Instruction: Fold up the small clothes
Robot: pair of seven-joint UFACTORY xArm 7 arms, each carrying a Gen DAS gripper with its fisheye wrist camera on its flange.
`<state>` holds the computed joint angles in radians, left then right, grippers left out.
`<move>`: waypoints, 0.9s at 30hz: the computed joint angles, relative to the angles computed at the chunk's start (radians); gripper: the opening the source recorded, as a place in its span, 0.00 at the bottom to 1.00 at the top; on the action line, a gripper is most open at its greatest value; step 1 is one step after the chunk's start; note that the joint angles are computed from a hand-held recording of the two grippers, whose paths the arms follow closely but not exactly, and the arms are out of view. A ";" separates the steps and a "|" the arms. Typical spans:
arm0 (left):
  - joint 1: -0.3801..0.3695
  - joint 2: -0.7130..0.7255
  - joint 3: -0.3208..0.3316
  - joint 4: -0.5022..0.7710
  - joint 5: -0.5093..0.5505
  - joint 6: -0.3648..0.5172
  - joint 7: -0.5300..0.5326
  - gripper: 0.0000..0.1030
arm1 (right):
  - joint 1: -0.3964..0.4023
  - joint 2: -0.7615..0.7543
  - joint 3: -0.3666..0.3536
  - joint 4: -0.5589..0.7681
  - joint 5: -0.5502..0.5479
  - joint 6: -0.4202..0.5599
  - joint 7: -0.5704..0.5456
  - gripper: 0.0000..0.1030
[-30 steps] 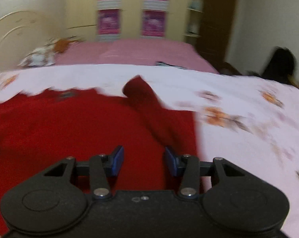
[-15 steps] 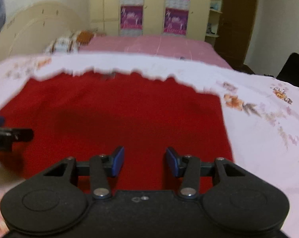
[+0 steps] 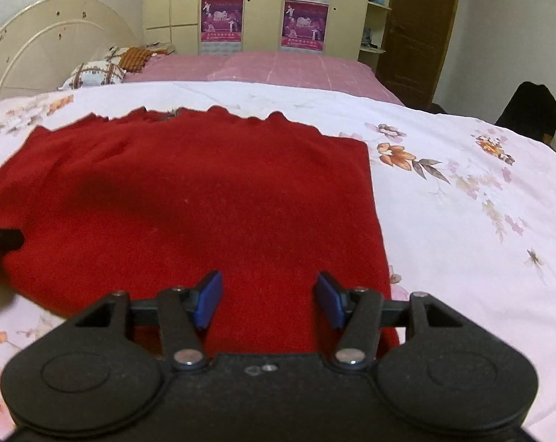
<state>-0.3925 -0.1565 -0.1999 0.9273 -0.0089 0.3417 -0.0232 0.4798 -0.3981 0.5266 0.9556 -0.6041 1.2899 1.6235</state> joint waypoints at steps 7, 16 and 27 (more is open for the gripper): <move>-0.013 -0.004 0.008 0.024 -0.044 -0.013 0.032 0.99 | -0.024 0.006 0.000 0.032 -0.059 -0.029 0.002 0.56; -0.003 0.124 -0.019 0.166 0.063 -0.035 -0.060 0.99 | -0.070 0.058 -0.043 0.063 -0.141 -0.122 -0.030 0.56; -0.051 0.323 0.026 0.335 0.227 0.005 -0.211 0.99 | -0.079 0.166 -0.123 0.090 -0.205 -0.196 -0.068 0.60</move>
<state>-0.4431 0.1666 -0.1743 1.2619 0.2183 0.3470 -0.2345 0.4007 -0.2317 0.4041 1.0458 -0.8096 1.0939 1.5558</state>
